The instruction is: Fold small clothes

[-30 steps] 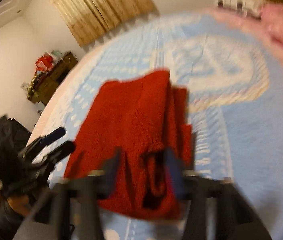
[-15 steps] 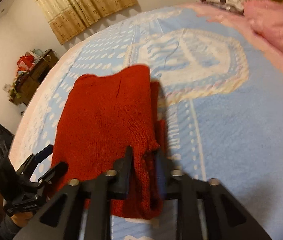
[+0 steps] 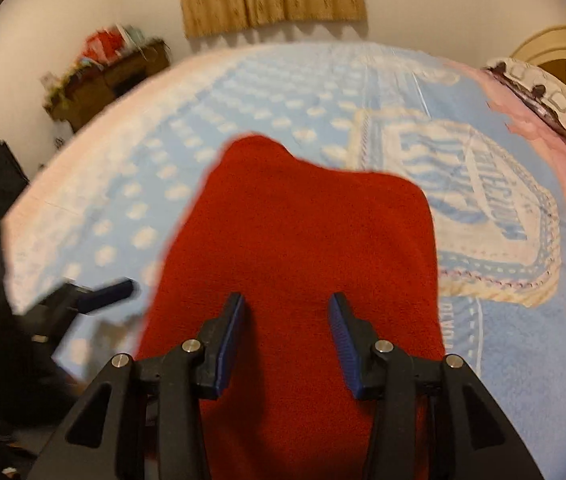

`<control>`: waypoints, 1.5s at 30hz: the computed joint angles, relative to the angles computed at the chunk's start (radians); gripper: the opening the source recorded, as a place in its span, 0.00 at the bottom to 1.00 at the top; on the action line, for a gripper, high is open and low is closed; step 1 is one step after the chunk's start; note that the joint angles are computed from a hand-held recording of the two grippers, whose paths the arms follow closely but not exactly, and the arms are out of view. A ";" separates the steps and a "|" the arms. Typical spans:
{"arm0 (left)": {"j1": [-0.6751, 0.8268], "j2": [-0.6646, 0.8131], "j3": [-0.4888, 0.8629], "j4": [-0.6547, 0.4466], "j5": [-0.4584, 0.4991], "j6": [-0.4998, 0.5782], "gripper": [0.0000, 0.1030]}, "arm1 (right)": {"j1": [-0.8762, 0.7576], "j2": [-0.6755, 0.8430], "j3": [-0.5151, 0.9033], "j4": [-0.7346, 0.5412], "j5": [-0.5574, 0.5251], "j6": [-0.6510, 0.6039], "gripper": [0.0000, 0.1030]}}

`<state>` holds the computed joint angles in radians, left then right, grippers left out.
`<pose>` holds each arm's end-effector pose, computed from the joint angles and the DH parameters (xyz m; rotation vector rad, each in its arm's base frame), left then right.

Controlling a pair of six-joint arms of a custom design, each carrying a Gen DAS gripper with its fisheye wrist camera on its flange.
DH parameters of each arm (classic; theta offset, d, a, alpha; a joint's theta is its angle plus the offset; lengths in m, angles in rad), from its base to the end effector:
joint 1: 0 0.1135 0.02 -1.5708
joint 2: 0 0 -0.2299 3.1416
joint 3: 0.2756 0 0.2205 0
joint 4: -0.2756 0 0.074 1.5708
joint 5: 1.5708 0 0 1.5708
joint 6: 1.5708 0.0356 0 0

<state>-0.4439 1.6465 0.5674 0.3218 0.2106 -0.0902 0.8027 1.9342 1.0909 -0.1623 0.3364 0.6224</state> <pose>0.2402 -0.1225 0.1093 0.5212 2.3055 -0.5091 0.2483 0.2402 0.1190 -0.1022 2.4978 0.1532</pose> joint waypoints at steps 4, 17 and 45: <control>0.001 0.015 0.010 -0.009 0.012 0.003 1.00 | -0.054 -0.042 -0.113 0.085 -0.048 0.026 0.41; 0.022 0.028 -0.010 0.017 0.064 -0.026 1.00 | -0.155 -0.151 -0.176 0.159 -0.125 -0.026 0.42; 0.054 0.014 -0.078 0.078 0.111 -0.070 1.00 | -0.367 -0.061 -0.180 0.171 -0.307 0.047 0.42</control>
